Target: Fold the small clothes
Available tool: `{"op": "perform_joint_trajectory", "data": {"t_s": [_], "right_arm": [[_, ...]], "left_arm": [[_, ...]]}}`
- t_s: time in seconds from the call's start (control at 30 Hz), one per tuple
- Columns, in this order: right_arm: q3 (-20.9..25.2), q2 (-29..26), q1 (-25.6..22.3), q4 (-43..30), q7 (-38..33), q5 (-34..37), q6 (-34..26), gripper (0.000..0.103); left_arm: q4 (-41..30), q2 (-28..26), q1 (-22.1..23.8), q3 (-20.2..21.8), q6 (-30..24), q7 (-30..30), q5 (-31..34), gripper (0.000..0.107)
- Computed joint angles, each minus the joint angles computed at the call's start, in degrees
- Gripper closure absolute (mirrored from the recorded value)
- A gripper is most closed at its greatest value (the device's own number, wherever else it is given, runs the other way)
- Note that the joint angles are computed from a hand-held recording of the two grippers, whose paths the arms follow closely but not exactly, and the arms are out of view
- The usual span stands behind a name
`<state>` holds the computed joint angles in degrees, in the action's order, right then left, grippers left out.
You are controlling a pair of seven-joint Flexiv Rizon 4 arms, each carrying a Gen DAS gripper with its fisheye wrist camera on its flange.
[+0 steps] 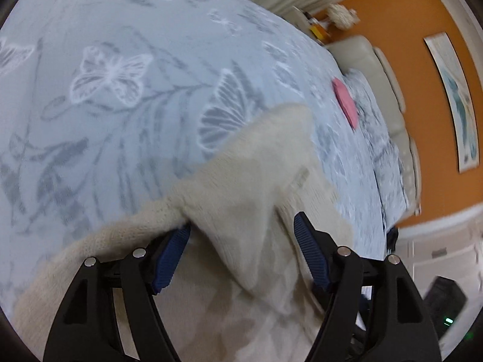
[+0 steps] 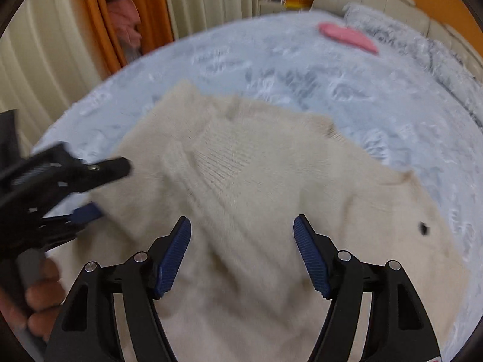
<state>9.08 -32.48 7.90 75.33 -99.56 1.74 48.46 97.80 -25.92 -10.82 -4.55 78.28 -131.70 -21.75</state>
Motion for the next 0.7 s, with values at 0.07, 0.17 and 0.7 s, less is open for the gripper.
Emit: {"op": "perform_joint_trajectory", "data": {"t_s": [0.07,0.17,0.7], "right_arm": [[2.19,-1.87,-2.46,-3.30,-1.43,4.05,-3.18,0.082],[4.91,1.45,-9.16,-1.95,2.59,17.76,1.62,0.093],[0.13,11.68,-24.84,13.54,7.74,49.83,3.70,0.032]], "left_arm": [[0.59,-0.39,-0.29,0.70,2.01,-0.98,0.25,0.046],[1.07,-0.33,-0.58,1.30,3.00,-0.72,1.73,0.051],[4.41,1.21,3.85,-6.44,5.29,4.05,-5.62,0.037]]}}
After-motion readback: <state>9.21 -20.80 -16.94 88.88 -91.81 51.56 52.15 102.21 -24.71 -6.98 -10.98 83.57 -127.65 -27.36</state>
